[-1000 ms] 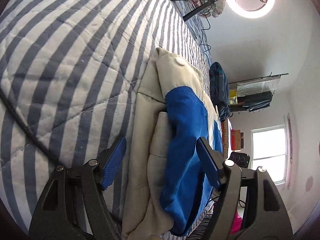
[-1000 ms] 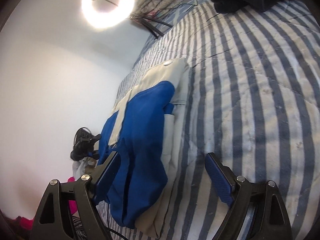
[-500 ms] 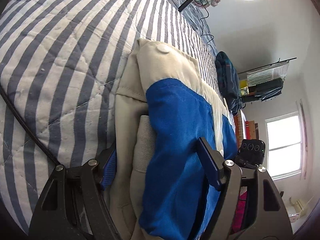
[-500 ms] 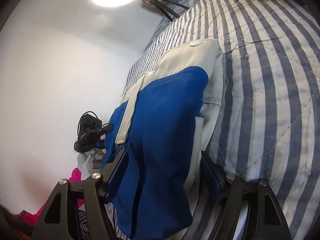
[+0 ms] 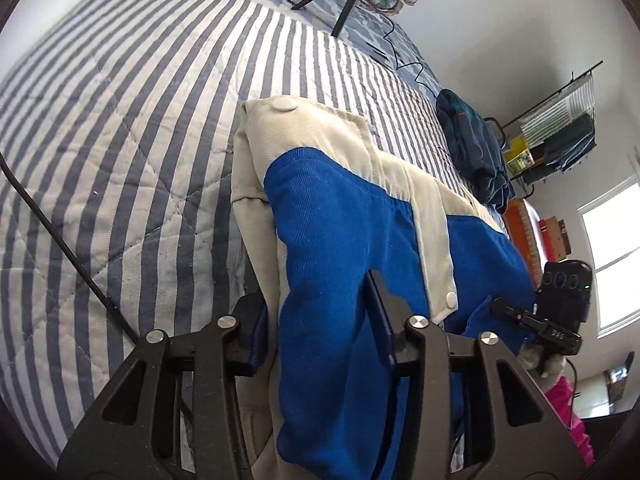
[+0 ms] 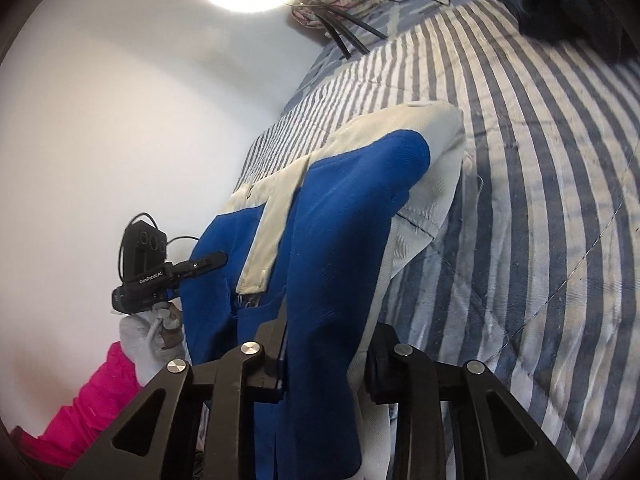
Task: Fold large clothes
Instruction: 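Grasp the folded bundle with both grippers and lift it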
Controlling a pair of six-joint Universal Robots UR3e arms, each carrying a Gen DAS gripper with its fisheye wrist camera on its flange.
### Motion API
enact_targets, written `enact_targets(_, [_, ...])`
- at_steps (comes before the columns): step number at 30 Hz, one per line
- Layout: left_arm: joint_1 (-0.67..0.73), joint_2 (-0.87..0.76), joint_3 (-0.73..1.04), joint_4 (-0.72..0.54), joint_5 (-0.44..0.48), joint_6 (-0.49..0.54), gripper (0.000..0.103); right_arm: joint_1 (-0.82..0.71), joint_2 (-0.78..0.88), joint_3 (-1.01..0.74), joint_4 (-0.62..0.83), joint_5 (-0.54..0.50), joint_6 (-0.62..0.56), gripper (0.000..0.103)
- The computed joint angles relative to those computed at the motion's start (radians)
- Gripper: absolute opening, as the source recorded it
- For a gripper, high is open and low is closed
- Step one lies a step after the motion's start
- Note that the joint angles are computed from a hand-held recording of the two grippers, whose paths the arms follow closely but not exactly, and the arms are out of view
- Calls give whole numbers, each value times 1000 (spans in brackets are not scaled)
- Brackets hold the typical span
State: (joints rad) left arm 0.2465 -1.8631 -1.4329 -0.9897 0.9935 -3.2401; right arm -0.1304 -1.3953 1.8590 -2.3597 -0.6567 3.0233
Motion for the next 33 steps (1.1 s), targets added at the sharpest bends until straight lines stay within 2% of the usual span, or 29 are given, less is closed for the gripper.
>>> enact_targets(7, [-115, 30, 91, -25, 131, 1, 32, 145, -59, -136, 43, -215, 74, 24])
enact_targets(14, [-200, 75, 96, -40, 188, -21, 30, 270, -89, -301, 184, -447, 75, 23])
enact_targets(17, [-240, 79, 111, -53, 202, -31, 29, 278, -119, -333, 248, -504, 49, 23])
enact_targets(19, [-244, 91, 105, -60, 192, -27, 29, 269, -142, -340, 282, -518, 32, 23])
enact_targets(23, [-242, 119, 96, -71, 156, -20, 29, 186, -244, -280, 342, -476, -36, 23])
enact_targets(29, [-290, 19, 260, -96, 116, -52, 27, 38, -350, -257, 455, -388, -144, 23])
enact_targets(33, [-324, -114, 455, -116, 78, -79, 27, -81, -365, -288, 535, -317, -220, 22])
